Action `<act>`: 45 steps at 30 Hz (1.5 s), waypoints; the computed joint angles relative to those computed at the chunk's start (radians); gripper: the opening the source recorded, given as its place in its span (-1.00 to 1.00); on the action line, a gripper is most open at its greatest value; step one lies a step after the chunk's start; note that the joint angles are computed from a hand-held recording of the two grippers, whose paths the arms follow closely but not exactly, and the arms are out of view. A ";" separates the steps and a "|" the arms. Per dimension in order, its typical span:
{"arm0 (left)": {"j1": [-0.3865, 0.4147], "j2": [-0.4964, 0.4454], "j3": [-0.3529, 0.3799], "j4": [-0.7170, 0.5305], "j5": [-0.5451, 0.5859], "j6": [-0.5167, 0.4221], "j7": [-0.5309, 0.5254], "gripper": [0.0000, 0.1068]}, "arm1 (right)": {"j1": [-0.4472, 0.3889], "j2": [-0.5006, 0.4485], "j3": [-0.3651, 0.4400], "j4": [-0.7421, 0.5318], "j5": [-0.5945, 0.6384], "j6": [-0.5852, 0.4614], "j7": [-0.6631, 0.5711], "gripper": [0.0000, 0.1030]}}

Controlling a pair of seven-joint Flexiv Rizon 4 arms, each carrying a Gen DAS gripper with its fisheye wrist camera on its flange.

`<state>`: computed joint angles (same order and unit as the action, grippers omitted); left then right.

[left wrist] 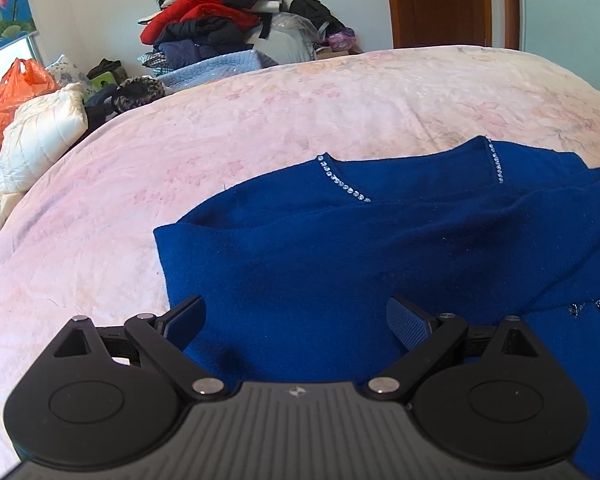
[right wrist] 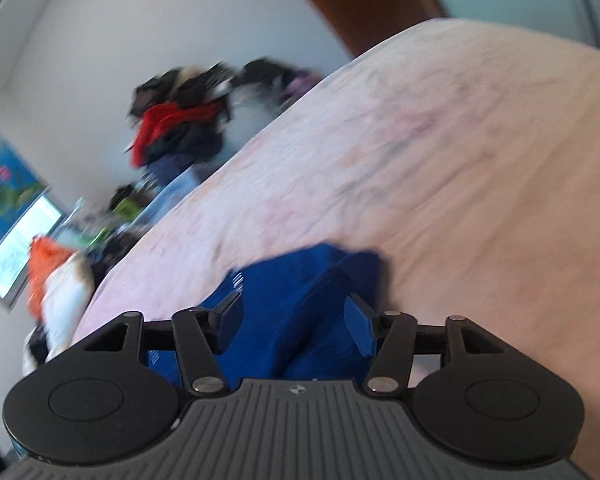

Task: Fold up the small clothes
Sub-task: 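Fold the held edge over the sweater with the right gripper and release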

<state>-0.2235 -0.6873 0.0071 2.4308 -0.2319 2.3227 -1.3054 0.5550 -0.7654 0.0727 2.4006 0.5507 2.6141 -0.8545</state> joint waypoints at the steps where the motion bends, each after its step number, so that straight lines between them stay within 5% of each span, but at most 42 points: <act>1: -0.001 -0.001 -0.001 -0.003 -0.002 -0.006 0.000 0.83 | -0.028 -0.018 -0.021 -0.009 -0.053 0.005 0.012 0.17; 4: -0.001 -0.003 -0.005 -0.006 -0.003 -0.012 -0.007 0.83 | -0.180 -0.021 0.029 0.004 -0.277 -0.008 0.041 0.15; 6: 0.001 -0.004 -0.005 -0.005 0.003 -0.011 -0.010 0.83 | -0.186 -0.022 0.024 0.008 -0.319 -0.010 0.021 -0.01; 9: -0.011 -0.008 0.005 -0.004 -0.007 -0.011 -0.003 0.83 | -0.095 0.015 -0.041 0.000 -0.228 -0.108 -0.064 -0.75; 12: -0.016 -0.009 0.009 -0.007 -0.022 -0.018 0.002 0.83 | -0.128 0.030 -0.021 0.022 -0.283 -0.097 -0.086 -0.95; 15: 0.007 -0.001 -0.006 -0.005 -0.011 -0.031 -0.020 0.83 | -0.100 0.058 -0.047 0.019 -0.255 -0.133 -0.137 -0.94; 18: 0.027 0.003 -0.013 -0.001 0.020 -0.031 -0.036 0.83 | -0.171 0.062 -0.006 0.030 -0.312 -0.075 -0.126 -0.90; 22: -0.006 -0.002 0.007 -0.004 -0.009 -0.034 -0.020 0.83 | -0.238 0.050 0.030 0.049 -0.382 -0.061 -0.084 -0.12; 34: -0.022 -0.003 0.012 -0.009 -0.024 -0.053 -0.010 0.83 | -0.418 -0.059 0.094 0.087 -0.653 0.114 0.093 -0.13; 39: -0.034 -0.002 0.016 -0.007 -0.036 -0.051 0.000 0.83 | -0.412 -0.049 0.065 0.066 -0.692 0.045 0.097 -0.13; 40: -0.034 -0.002 0.016 -0.006 -0.037 -0.051 0.000 0.83 | -0.420 -0.056 0.064 0.059 -0.701 0.040 0.101 -0.18; 43: -0.043 -0.003 0.021 -0.007 -0.050 -0.049 0.006 0.83 | -0.434 -0.064 0.064 0.050 -0.727 0.039 0.098 -0.75; 45: -0.047 -0.001 0.023 -0.006 -0.061 -0.045 0.005 0.83 | -0.422 -0.050 0.055 0.054 -0.732 0.037 0.067 -0.77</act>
